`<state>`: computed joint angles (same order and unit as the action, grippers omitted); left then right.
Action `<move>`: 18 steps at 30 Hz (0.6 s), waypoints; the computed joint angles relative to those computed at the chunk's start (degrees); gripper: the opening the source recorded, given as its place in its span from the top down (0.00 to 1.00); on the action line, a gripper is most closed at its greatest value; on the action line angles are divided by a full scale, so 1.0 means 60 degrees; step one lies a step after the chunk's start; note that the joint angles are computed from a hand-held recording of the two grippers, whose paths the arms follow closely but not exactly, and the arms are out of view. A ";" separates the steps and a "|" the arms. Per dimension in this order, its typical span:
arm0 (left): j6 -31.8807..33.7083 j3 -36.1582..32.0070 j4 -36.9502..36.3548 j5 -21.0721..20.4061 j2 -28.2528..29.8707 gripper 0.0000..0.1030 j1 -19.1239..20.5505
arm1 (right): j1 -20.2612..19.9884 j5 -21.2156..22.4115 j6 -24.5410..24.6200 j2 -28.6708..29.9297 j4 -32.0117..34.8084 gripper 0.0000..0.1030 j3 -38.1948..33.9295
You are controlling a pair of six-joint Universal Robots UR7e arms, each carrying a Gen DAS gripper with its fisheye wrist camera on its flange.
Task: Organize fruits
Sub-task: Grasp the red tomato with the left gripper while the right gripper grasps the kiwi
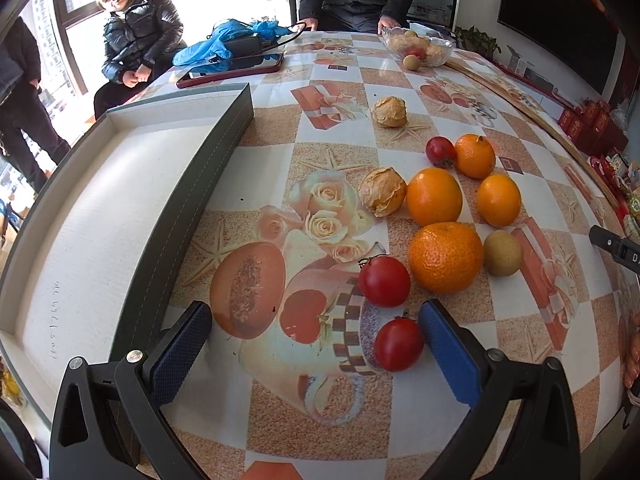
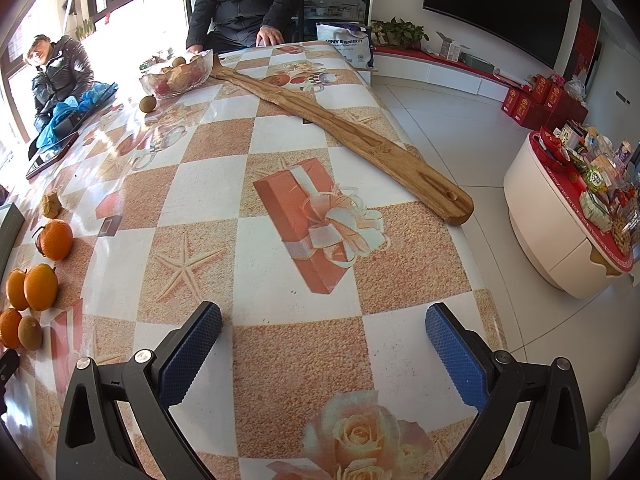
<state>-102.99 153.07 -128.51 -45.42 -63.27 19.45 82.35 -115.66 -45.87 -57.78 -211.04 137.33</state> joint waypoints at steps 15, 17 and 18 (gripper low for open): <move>-0.0385 0.0073 -0.0371 -0.0223 0.0376 0.78 -0.1045 | 0.1849 0.1215 -0.0618 0.0876 0.1411 0.03 0.0978; -0.0471 0.0263 -0.0589 -0.0263 0.0276 0.78 -0.1210 | 0.2019 0.0983 -0.0605 0.1217 0.1479 0.27 0.0811; -0.0499 0.0353 -0.0688 -0.0284 0.0218 0.78 -0.1287 | 0.2115 0.0839 -0.0679 0.1443 0.1212 0.33 0.0779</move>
<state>-105.99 155.18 -132.64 -47.13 -61.97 11.73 95.04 -110.63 -49.94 -49.12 -203.77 142.00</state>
